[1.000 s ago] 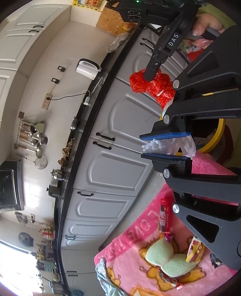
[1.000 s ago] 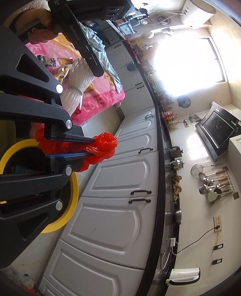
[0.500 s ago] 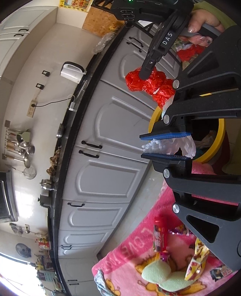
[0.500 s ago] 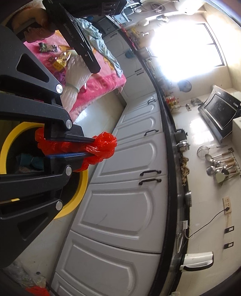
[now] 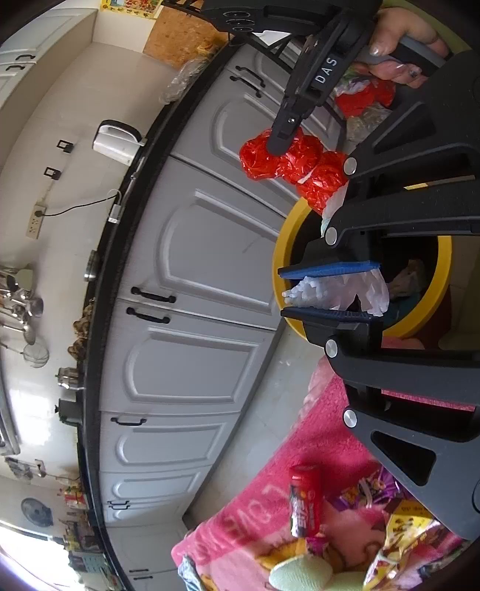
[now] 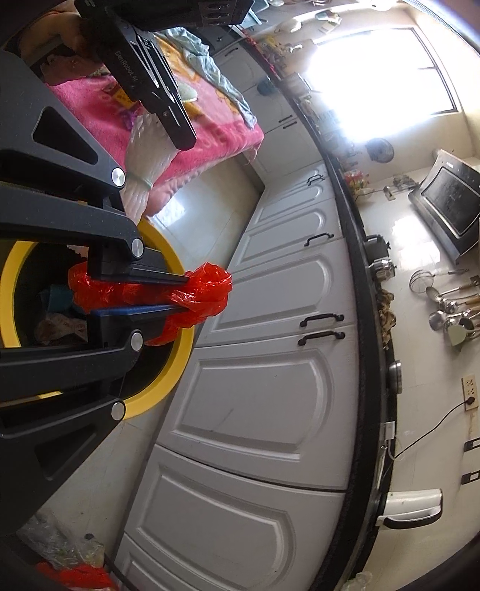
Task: Collect trash
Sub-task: 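Open both tools to drop the mesh and red bag into the bin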
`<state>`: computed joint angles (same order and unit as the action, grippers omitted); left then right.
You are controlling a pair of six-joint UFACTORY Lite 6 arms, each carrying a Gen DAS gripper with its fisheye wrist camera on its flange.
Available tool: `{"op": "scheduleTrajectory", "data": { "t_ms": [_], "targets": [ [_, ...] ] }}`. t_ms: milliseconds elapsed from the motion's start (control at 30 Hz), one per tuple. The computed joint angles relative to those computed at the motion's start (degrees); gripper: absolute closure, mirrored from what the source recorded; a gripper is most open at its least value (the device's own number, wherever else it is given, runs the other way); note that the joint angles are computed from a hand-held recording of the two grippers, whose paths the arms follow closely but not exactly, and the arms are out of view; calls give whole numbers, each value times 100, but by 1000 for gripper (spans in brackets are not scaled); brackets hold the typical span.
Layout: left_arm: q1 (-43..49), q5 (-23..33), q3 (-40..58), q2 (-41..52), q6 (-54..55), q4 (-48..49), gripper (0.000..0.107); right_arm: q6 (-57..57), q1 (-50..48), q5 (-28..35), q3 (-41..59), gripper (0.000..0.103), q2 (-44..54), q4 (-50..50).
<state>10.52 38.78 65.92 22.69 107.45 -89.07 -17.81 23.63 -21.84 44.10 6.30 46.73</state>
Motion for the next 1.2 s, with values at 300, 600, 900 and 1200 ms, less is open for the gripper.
{"op": "scheduleTrajectory", "data": {
  "t_ms": [300, 600, 900, 1200],
  "targets": [
    [-40, -49, 111, 266, -197, 163, 79, 304, -189, 5, 26, 74, 165, -185],
    [162, 81, 190, 279, -489, 299, 44, 40, -82, -102, -28, 58, 5, 102],
    [583, 175, 233, 33, -707, 350, 19, -900, 304, -337, 81, 45, -137, 983],
    [1207, 494, 348, -184, -961, 433, 15, -1988, 943, -716, 287, 33, -298, 1968]
  ]
}}
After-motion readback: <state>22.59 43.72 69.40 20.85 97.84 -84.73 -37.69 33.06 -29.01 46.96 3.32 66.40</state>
